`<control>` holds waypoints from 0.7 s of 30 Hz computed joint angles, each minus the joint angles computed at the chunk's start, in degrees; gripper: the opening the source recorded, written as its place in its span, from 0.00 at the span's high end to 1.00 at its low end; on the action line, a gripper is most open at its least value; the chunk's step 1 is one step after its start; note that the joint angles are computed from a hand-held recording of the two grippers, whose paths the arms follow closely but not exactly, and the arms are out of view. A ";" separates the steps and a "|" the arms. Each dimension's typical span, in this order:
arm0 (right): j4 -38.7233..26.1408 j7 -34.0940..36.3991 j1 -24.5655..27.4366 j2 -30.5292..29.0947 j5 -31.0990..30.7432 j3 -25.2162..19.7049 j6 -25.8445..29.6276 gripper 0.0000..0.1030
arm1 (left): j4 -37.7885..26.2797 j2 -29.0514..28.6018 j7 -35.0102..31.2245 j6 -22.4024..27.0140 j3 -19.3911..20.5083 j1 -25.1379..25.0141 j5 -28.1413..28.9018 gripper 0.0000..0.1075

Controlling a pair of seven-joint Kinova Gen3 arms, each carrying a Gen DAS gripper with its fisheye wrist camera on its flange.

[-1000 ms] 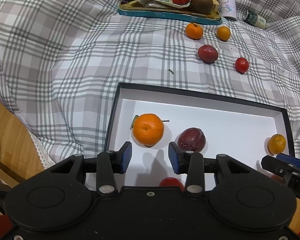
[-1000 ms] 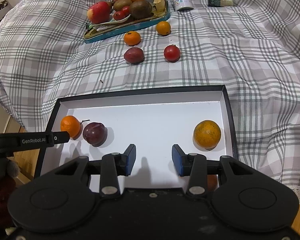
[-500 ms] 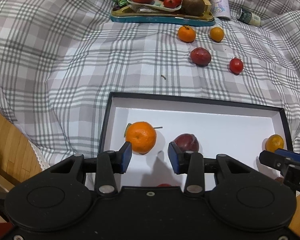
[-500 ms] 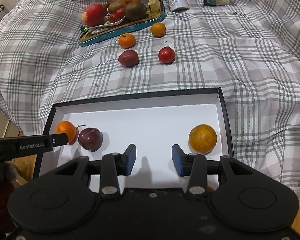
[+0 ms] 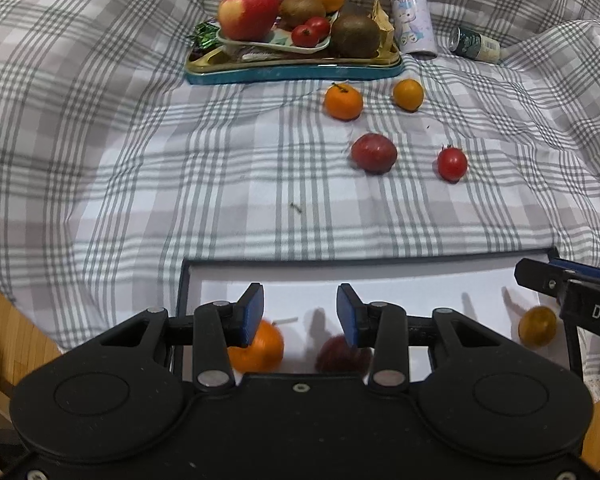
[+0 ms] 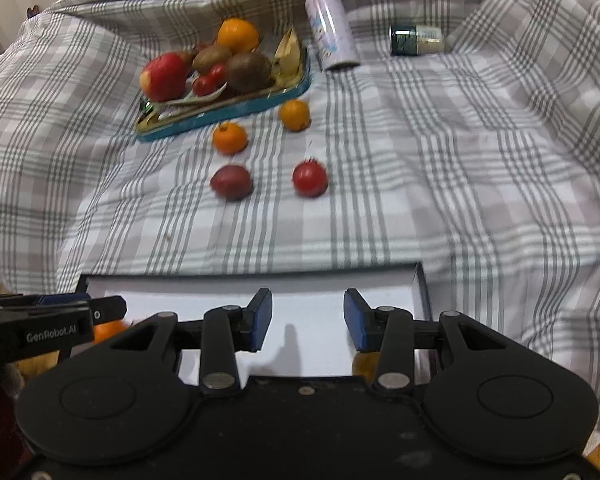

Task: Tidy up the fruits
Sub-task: 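Withdraw both open grippers from the box toward the loose fruits, then grasp a dark red plum with the left gripper while the right grasps a red tomato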

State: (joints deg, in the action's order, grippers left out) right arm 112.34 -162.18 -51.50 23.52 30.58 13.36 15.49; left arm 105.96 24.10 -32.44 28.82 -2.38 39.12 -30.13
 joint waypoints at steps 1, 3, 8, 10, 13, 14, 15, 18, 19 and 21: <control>-0.55 0.49 0.94 0.42 -0.30 -0.46 -0.02 0.58 | -0.83 0.50 -0.72 0.21 0.43 -0.61 0.37 0.55; -1.57 1.39 2.12 1.30 -0.85 -0.86 0.03 0.58 | -2.17 1.29 -2.38 0.34 1.16 -1.74 1.36 0.55; -4.43 5.15 5.11 3.86 -2.99 -1.90 0.04 0.58 | -6.17 3.83 -7.18 1.12 2.11 -3.61 4.18 0.55; -5.82 7.19 6.66 4.97 -4.37 -2.65 0.12 0.58 | -7.89 4.91 -9.35 1.64 2.53 -4.43 5.63 0.55; -7.78 10.01 8.27 6.54 -6.38 -3.12 0.33 0.58 | -10.63 6.69 -11.76 2.69 2.44 -4.94 7.45 0.55; -8.52 10.85 8.70 7.11 -7.05 -3.20 0.46 0.58 | -11.48 7.28 -12.26 3.10 2.16 -4.83 7.77 0.55; -9.11 11.62 9.06 7.63 -7.65 -3.19 0.47 0.58 | -12.48 7.98 -12.71 3.60 1.88 -4.74 8.04 0.55; -11.20 14.02 10.19 9.33 -9.36 -3.31 0.74 0.58 | -14.82 9.62 -14.15 4.70 1.80 -5.20 9.44 0.55; -11.75 14.69 10.34 9.77 -9.81 -3.18 0.79 0.58 | -15.59 10.13 -14.77 5.08 1.96 -5.57 10.09 0.55; -12.91 15.98 10.70 10.62 -10.70 -3.08 0.96 0.58 | -16.83 10.95 -15.72 5.57 1.99 -5.96 11.06 0.55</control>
